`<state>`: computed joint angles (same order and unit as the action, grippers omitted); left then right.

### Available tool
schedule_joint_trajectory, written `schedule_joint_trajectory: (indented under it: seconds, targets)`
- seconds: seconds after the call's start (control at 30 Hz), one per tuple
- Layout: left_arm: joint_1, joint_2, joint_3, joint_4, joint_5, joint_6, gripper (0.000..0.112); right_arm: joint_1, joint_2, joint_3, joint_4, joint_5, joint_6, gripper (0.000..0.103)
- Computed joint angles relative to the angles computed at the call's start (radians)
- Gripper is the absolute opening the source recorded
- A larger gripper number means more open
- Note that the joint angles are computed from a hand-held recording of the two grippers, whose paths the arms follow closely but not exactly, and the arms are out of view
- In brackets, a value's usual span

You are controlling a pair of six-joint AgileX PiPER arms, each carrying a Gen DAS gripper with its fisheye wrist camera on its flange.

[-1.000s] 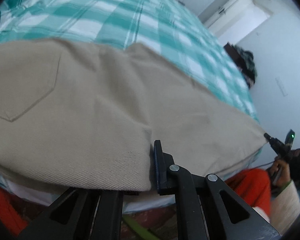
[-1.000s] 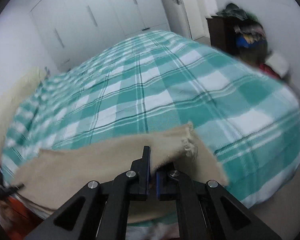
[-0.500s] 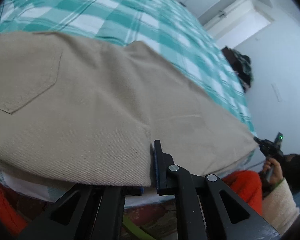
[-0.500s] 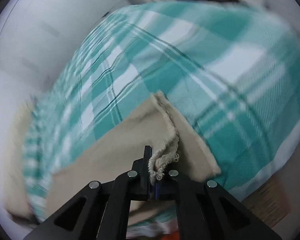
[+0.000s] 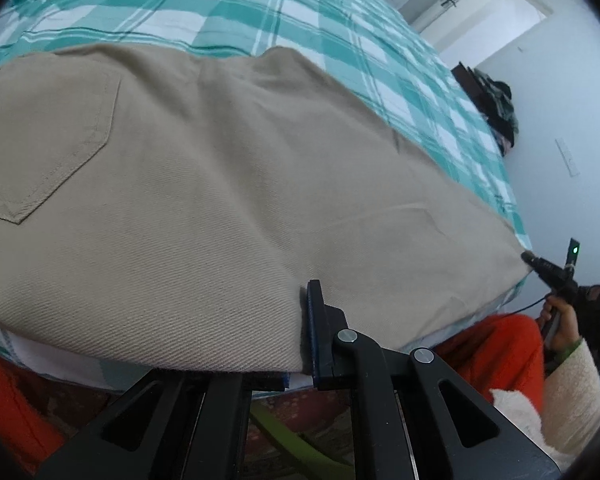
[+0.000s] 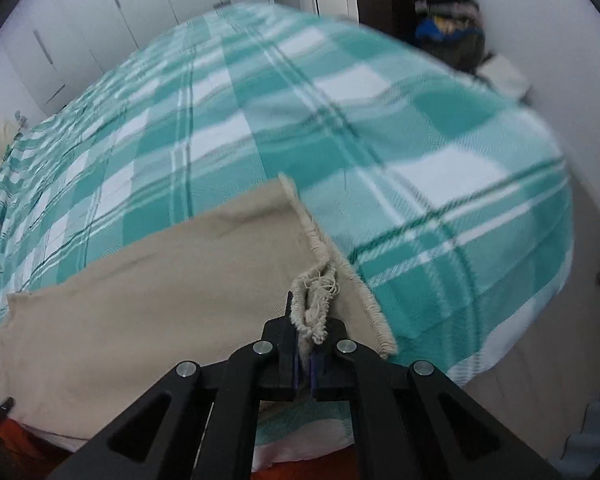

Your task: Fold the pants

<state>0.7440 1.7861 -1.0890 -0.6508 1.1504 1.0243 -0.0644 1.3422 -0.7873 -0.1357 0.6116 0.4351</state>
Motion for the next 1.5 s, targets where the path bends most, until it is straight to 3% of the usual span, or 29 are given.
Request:
schedule_joint_trajectory:
  seconds: [0.17,0.23,0.27,0.3,0.33,0.37,0.4,0.47,0.53,0.67,0.73,0.8,0.9,0.97,1.03,1.17,1.3,1.5]
  targets:
    - [-0.031,0.020,0.003,0.036,-0.046,-0.039,0.010,-0.007,0.048,0.002,-0.010,0.024,0.021,0.002]
    - [-0.023,0.012,-0.005,0.044,-0.026,-0.049,0.020,-0.007,0.045,-0.006,-0.018,0.031,0.013,0.003]
    - [-0.014,0.008,-0.013,0.057,-0.007,-0.063,0.025,-0.019,0.037,-0.004,0.009,0.031,-0.023,0.011]
    - [0.001,0.001,-0.021,0.073,0.018,-0.080,0.040,-0.044,0.028,0.000,0.060,0.027,-0.085,0.016]
    - [0.016,-0.015,-0.021,0.097,0.029,-0.095,0.058,-0.063,0.011,0.012,0.092,0.021,-0.114,0.028]
    - [0.033,-0.057,-0.006,0.147,0.016,-0.117,0.064,-0.064,-0.006,0.024,0.085,0.015,-0.103,0.042]
    - [0.047,-0.085,0.005,0.187,-0.001,-0.135,0.070,-0.069,-0.044,0.043,0.037,0.015,-0.054,0.047]
    - [0.103,-0.145,0.029,0.248,-0.023,-0.161,0.069,-0.063,-0.120,0.070,-0.118,0.037,0.088,0.053]
    - [0.174,-0.178,0.021,0.236,-0.011,-0.156,0.068,-0.102,-0.200,0.069,-0.144,0.073,0.087,0.053]
    - [0.199,-0.212,-0.015,0.124,-0.029,-0.127,0.069,-0.128,-0.212,0.006,0.190,0.037,-0.203,0.052]
    - [0.138,-0.195,-0.038,0.084,-0.040,-0.131,0.071,-0.119,-0.148,-0.043,0.388,0.062,-0.380,0.052]
    - [0.069,-0.169,-0.035,0.051,-0.060,-0.095,0.077,-0.074,-0.029,-0.114,0.463,0.116,-0.459,0.049]
    - [-0.057,-0.135,0.003,0.122,-0.174,-0.145,0.074,-0.021,0.130,-0.168,0.279,0.144,-0.340,0.049]
    - [-0.097,-0.132,0.007,0.127,-0.163,-0.168,0.074,-0.038,0.195,-0.143,0.202,0.132,-0.224,0.041]
    - [-0.167,-0.164,0.019,0.110,-0.152,-0.144,0.076,-0.061,0.162,-0.077,0.245,0.044,-0.217,0.041]
    - [-0.400,-0.200,0.001,0.117,-0.183,-0.175,0.076,-0.029,0.149,-0.065,0.196,0.029,-0.182,0.047]
    - [-0.646,-0.130,-0.109,0.102,-0.239,-0.282,0.077,-0.012,0.151,-0.077,0.170,0.040,-0.154,0.047]
    - [-0.925,0.072,-0.275,0.250,-0.326,-0.561,0.077,-0.008,0.142,-0.054,0.171,0.022,-0.165,0.048]
